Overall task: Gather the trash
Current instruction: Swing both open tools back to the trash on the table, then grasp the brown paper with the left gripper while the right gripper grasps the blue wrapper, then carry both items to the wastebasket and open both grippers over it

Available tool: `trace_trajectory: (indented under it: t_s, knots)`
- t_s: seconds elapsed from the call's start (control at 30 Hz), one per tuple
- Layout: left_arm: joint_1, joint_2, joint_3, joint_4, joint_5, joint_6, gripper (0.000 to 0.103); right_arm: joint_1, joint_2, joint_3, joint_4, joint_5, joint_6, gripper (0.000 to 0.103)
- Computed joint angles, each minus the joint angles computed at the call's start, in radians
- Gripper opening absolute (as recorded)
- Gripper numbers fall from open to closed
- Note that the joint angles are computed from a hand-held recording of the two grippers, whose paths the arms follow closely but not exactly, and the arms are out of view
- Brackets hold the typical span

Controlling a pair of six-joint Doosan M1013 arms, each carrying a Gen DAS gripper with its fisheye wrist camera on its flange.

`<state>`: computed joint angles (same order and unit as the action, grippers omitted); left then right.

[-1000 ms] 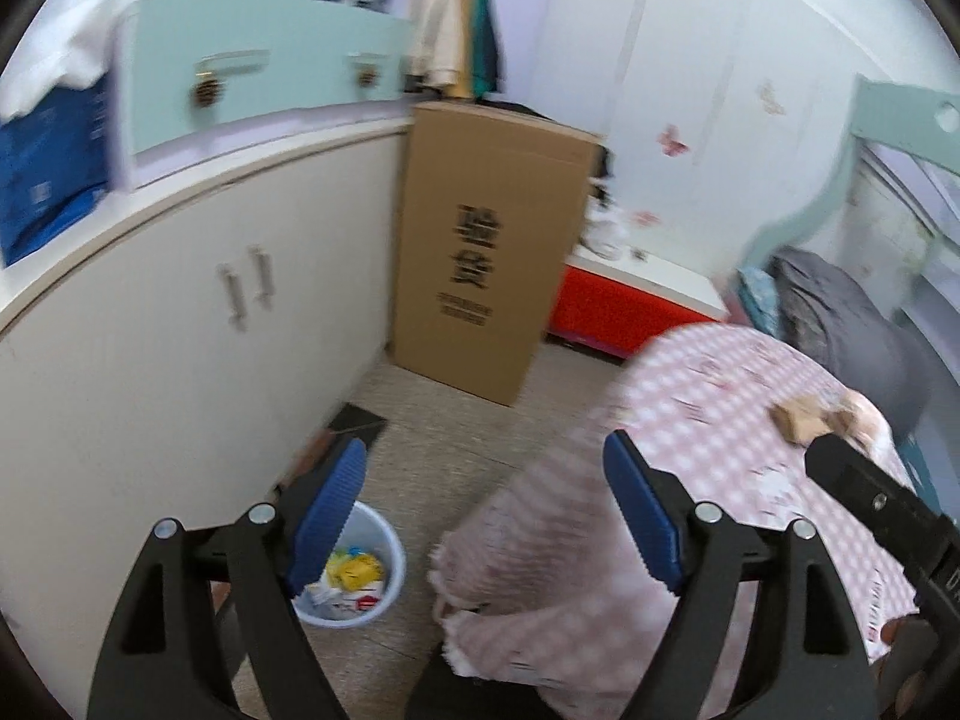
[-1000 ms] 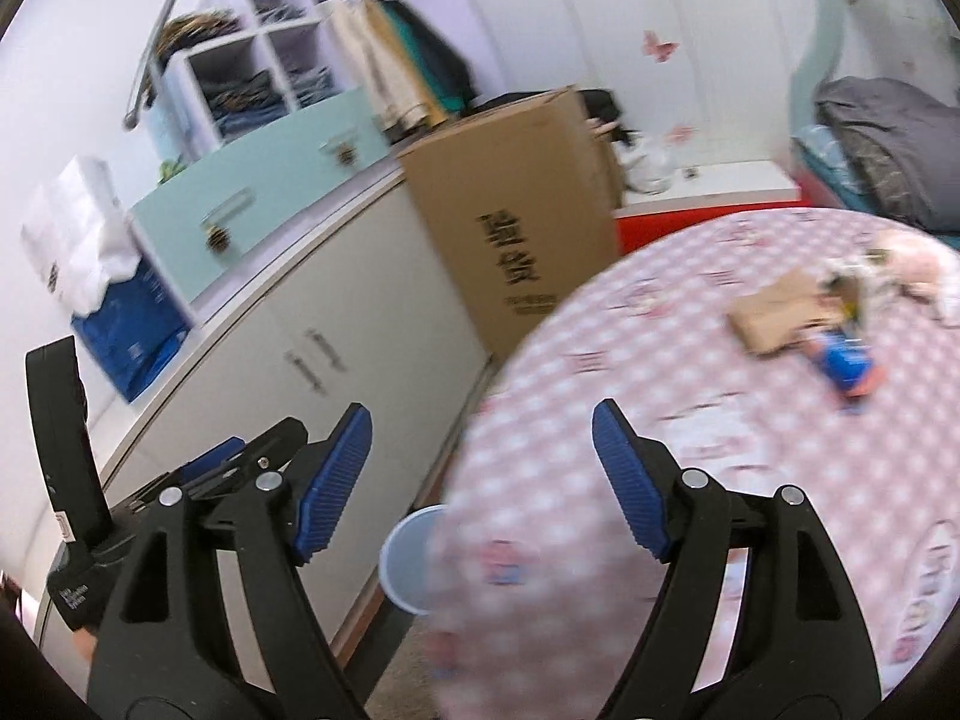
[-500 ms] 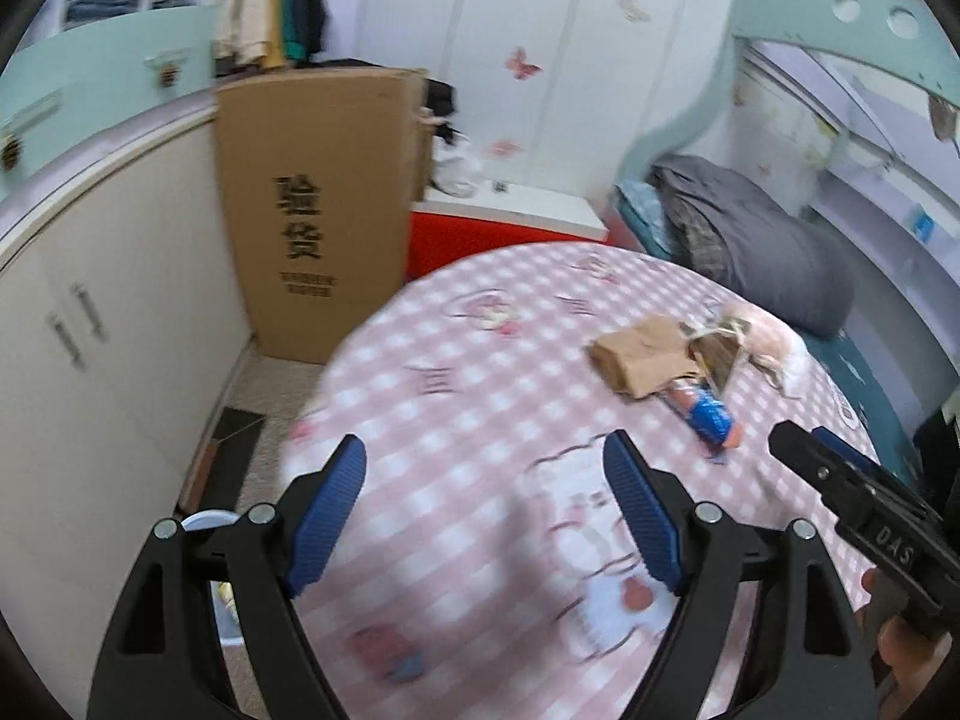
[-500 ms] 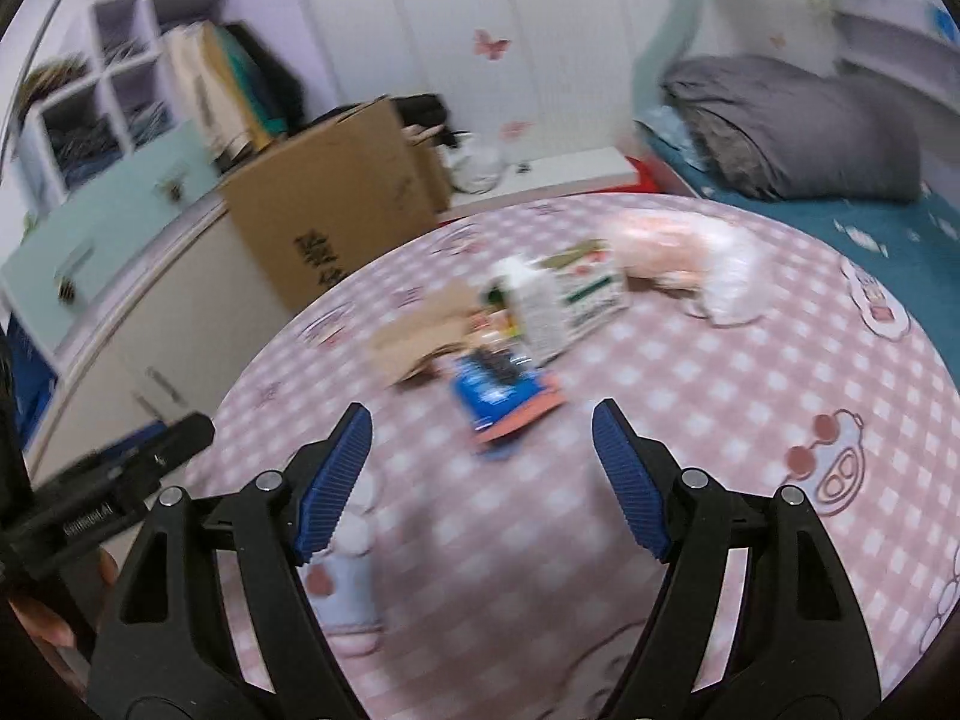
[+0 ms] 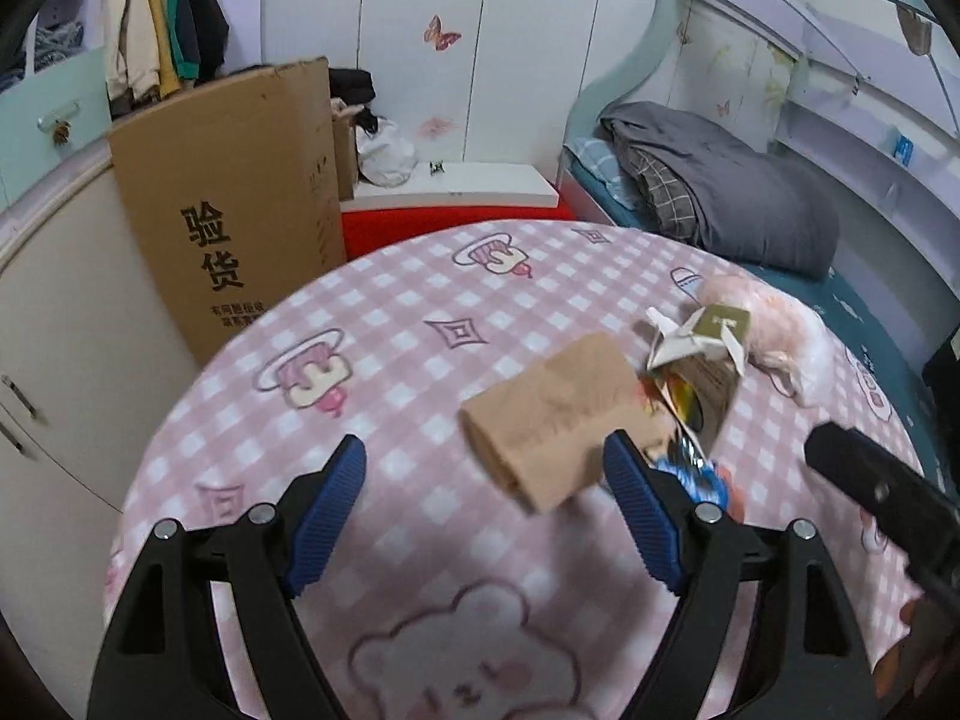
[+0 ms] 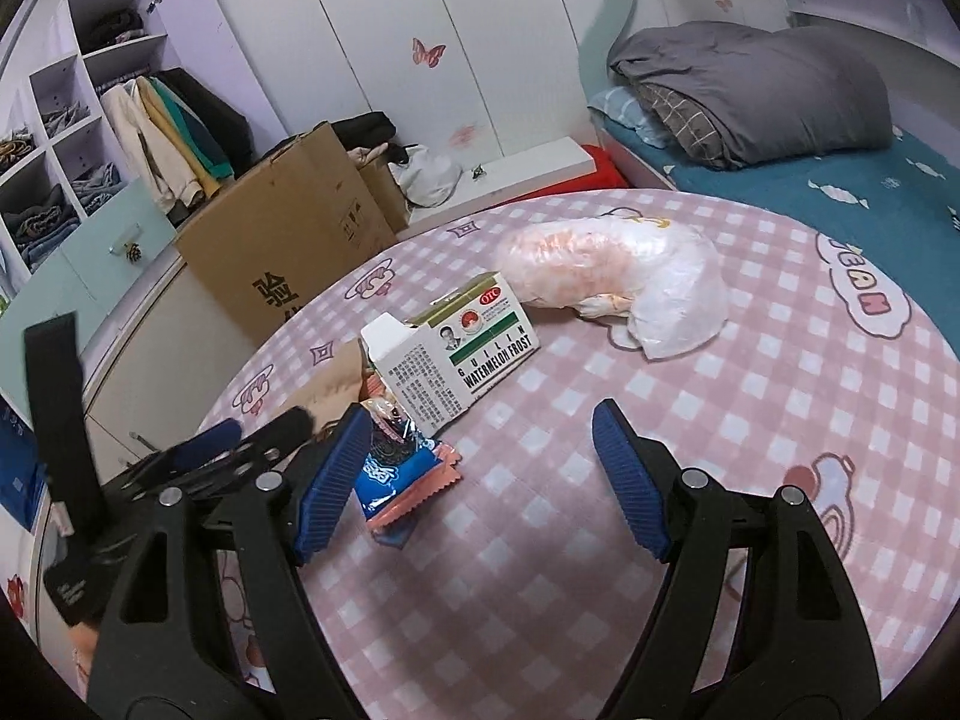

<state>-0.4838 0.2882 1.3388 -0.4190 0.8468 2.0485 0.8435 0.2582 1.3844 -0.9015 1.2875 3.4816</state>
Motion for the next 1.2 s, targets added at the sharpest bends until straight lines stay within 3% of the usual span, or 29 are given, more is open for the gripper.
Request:
trace_trajectory:
  t_s: [0.03,0.1,0.17,0.23,0.43,0.6,0.87,0.97,1.2]
  knots:
    - [0.002,0.011,-0.013,-0.018,0.024,0.002,0.078,-0.002,0.003,-0.003,0.004,-0.002,-0.008,0.075]
    - [0.009,0.027,-0.032,-0.075,0.069,0.021,0.059,-0.006,0.01,-0.012,0.016,-0.007,-0.024,0.075]
    - [0.016,0.039,-0.043,-0.127,0.103,0.043,0.026,-0.011,0.016,-0.021,0.036,-0.012,-0.052,0.075]
    - [0.021,0.046,-0.05,-0.155,0.139,0.068,0.008,-0.011,0.026,-0.036,0.048,-0.006,-0.082,0.075]
    - [0.053,-0.001,0.009,-0.229,0.078,0.122,0.006,-0.015,0.075,-0.115,0.095,0.028,-0.256,0.075]
    - [0.09,-0.049,0.058,-0.215,-0.043,0.123,0.006,-0.026,0.157,-0.234,0.125,0.111,-0.483,0.075]
    - [0.158,-0.078,0.078,-0.209,-0.048,0.132,0.006,-0.058,0.228,-0.328,0.196,0.218,-0.626,0.032]
    - [0.184,-0.088,0.085,-0.217,-0.037,0.144,0.006,-0.045,0.222,-0.328,0.189,0.193,-0.599,0.027]
    - [0.254,-0.117,0.109,-0.289,-0.02,0.2,0.006,-0.005,0.251,-0.409,0.208,0.08,-0.602,0.026]
